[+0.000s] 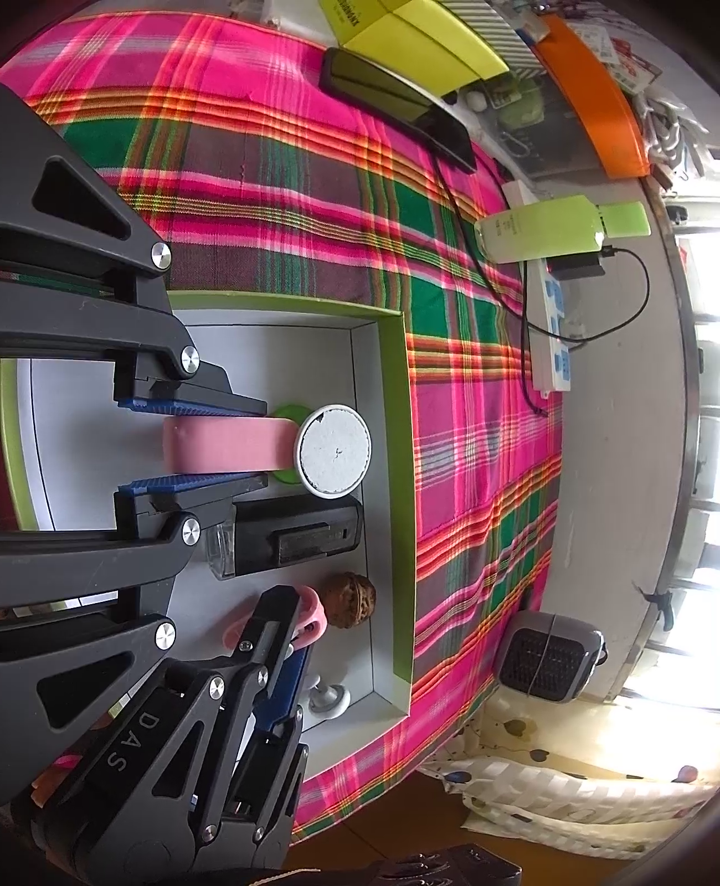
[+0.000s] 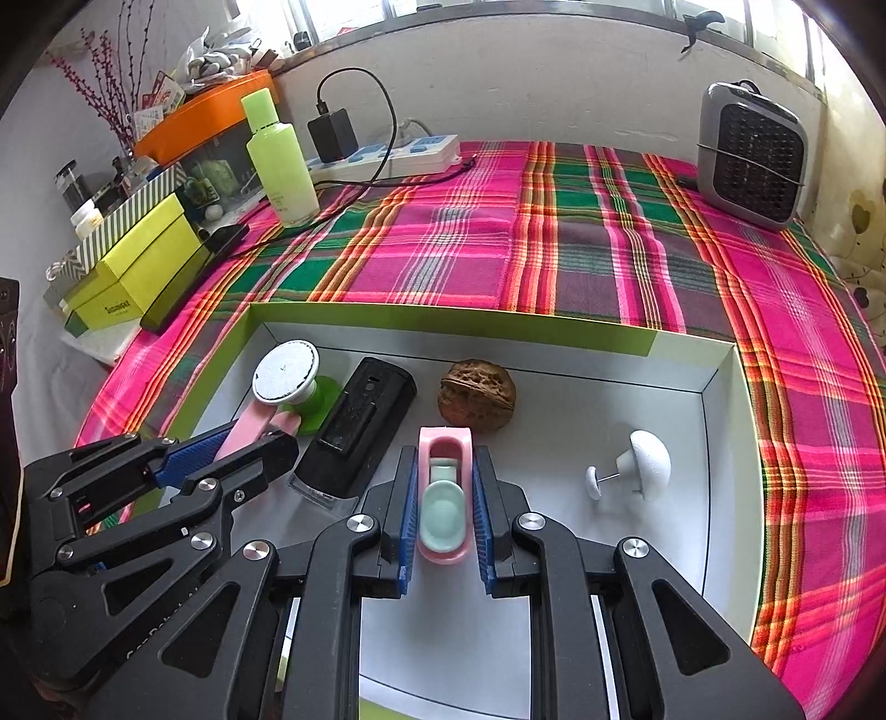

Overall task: Organize objects
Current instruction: 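Carry both pink clips over the box with both grippers, then lower the clips into the box and open both grippers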

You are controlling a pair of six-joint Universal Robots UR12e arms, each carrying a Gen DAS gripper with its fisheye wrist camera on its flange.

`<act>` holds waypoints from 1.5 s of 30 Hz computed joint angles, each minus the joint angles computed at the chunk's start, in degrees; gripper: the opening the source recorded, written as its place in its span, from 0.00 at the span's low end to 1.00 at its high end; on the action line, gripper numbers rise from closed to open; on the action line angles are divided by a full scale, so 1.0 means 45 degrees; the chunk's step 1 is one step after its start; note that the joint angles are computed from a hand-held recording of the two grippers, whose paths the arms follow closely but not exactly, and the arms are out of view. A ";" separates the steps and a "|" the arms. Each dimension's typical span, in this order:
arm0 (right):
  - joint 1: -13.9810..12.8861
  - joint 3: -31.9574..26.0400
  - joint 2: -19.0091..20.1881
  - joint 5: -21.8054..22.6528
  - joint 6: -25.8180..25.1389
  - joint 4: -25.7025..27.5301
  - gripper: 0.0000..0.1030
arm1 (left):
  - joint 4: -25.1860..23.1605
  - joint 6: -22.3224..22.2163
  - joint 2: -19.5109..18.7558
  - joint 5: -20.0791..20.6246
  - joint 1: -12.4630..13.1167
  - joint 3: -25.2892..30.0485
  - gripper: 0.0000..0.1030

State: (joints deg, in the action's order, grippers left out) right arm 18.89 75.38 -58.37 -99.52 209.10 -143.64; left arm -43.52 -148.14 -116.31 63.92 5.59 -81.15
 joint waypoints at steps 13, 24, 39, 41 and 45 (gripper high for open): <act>0.0012 -0.0018 0.0012 -0.0057 0.0027 -0.0025 0.18 | 0.0047 -0.0021 0.0002 0.0049 -0.0007 -0.0018 0.17; 0.0056 0.0043 -0.0029 -0.0320 0.0103 -0.0118 0.20 | 0.0203 -0.0158 0.0005 0.0158 -0.0015 -0.0029 0.27; 0.0174 0.0301 -0.0223 -0.0668 0.0313 -0.0282 0.31 | 0.0584 -0.0331 0.0242 0.0211 0.0072 -0.0356 0.34; 0.0201 0.0356 -0.0269 -0.0750 0.0350 -0.0330 0.31 | 0.0649 -0.0366 0.0299 0.0131 0.0112 -0.0421 0.34; 0.0286 0.0460 -0.0369 -0.0916 0.0328 -0.0512 0.31 | 0.0725 -0.0482 0.0399 0.0001 0.0201 -0.0526 0.36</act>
